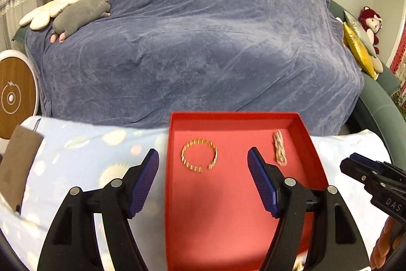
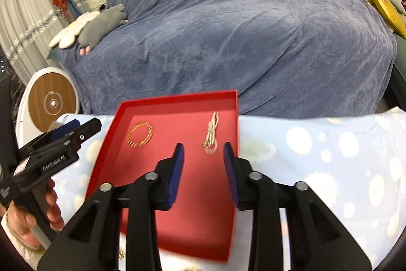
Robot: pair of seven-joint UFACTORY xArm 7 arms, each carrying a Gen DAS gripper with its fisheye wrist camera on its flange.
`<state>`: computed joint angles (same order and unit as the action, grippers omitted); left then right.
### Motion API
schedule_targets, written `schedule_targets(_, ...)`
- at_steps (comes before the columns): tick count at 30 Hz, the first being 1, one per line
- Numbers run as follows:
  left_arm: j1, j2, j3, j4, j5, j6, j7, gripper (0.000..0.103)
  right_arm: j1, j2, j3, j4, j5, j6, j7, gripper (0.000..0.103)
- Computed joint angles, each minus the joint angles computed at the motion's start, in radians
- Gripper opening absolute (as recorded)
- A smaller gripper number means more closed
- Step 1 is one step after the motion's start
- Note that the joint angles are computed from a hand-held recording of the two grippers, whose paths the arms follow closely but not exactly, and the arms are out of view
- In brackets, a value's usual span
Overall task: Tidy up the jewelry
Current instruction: 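Withdraw both grippers from the box back toward the remaining jewelry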
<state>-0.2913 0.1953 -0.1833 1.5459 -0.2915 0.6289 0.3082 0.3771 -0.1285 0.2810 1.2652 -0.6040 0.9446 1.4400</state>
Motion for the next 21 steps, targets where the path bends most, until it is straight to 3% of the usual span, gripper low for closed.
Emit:
schedule_targets(7, 0.027, -0.327, 0.061, -0.344, -0.123, -0.003, 0.128, 0.073, 0.064, -0.109, 0.113, -0.063, 0.053, 0.095, 0.135, 0.039)
schedule_targets(14, 0.015, -0.526, 0.135, -0.617, -0.151, 0.001, 0.165, 0.074, 0.103, -0.116, 0.197, -0.127, 0.033, 0.061, 0.332, 0.041)
schedule_targets(21, -0.020, -0.546, 0.150, -0.717, -0.111, -0.010, 0.274, 0.074, 0.171, -0.041, 0.169, -0.127, 0.055, 0.062, 0.275, 0.041)
